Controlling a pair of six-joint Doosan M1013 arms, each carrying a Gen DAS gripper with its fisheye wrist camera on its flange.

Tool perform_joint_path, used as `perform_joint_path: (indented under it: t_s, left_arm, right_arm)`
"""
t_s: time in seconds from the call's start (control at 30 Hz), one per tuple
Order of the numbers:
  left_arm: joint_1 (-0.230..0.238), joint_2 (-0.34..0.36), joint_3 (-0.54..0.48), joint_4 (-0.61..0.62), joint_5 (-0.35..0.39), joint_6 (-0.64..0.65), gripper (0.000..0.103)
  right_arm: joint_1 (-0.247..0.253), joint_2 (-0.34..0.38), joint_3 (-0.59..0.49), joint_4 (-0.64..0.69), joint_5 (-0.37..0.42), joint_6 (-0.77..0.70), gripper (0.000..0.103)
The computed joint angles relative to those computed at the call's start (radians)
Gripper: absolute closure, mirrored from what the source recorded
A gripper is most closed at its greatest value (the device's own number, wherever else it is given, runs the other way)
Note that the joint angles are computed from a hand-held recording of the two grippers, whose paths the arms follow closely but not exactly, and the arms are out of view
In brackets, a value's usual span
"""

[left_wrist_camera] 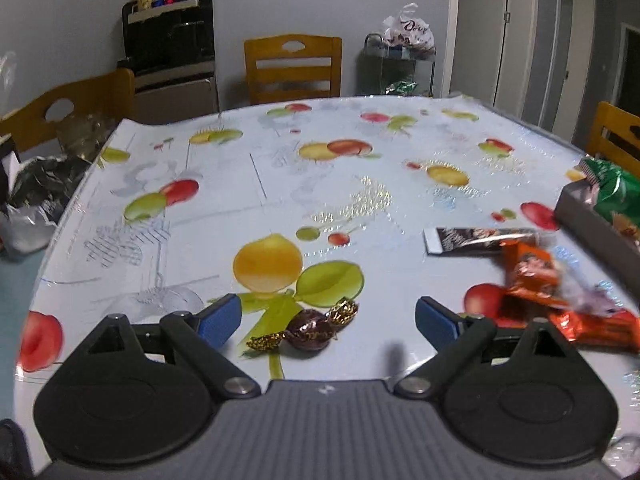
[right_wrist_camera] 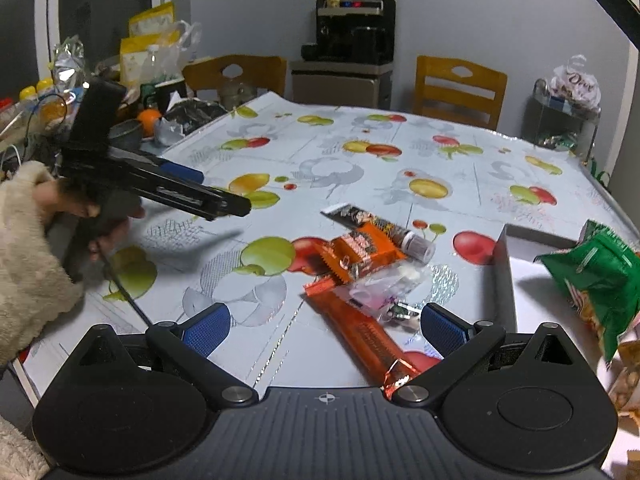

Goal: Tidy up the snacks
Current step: 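Grasp the wrapped chocolate with the left tool while the right tool grasps the orange candy bar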

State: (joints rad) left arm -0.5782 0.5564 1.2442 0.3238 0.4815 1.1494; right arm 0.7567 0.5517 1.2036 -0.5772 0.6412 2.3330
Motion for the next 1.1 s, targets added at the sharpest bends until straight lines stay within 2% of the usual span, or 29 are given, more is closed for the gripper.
perform_joint_path:
  t_s: [0.2, 0.33, 0.47, 0.5, 0.57, 0.67, 0.77, 0.87, 0.93, 1.07, 1.1]
  left_arm:
    - [0.009, 0.010, 0.011, -0.072, -0.048, 0.068, 0.010]
    - [0.025, 0.006, 0.022, -0.238, -0.074, 0.195, 0.028]
    - [0.041, -0.003, 0.039, -0.414, -0.098, 0.333, 0.039]
    - [0.043, -0.004, 0.041, -0.434, -0.097, 0.351, 0.041]
    - [0.044, -0.006, 0.045, -0.444, -0.100, 0.361, 0.051]
    - [0.045, -0.008, 0.049, -0.484, -0.099, 0.411, 0.062]
    - [0.049, -0.011, 0.054, -0.580, -0.095, 0.520, 0.065]
    - [0.051, -0.011, 0.055, -0.700, -0.077, 0.670, 0.066]
    - [0.050, -0.011, 0.054, -0.743, -0.066, 0.737, 0.067]
    - [0.051, -0.011, 0.055, -0.822, -0.046, 0.836, 0.067]
    - [0.050, -0.011, 0.055, -0.818, -0.047, 0.835, 0.067]
  right_arm:
    - [-0.009, 0.009, -0.009, 0.052, 0.016, -0.003, 0.000]
    - [-0.012, 0.015, -0.013, 0.076, 0.022, -0.017, 0.000]
    - [-0.014, 0.022, -0.022, 0.090, 0.037, -0.024, 0.000]
    - [-0.014, 0.023, -0.023, 0.090, 0.041, -0.023, 0.000]
    - [-0.015, 0.026, -0.026, 0.089, 0.048, -0.019, 0.000]
    - [-0.016, 0.032, -0.034, 0.078, 0.059, -0.004, 0.000]
    - [-0.016, 0.040, -0.045, 0.057, 0.078, 0.015, 0.003]
    - [-0.018, 0.051, -0.062, 0.056, 0.105, 0.010, 0.012]
    - [-0.021, 0.059, -0.072, 0.073, 0.121, -0.007, 0.023]
    - [-0.019, 0.063, -0.074, 0.050, 0.134, 0.004, 0.034]
    - [-0.018, 0.062, -0.073, 0.046, 0.133, 0.004, 0.044]
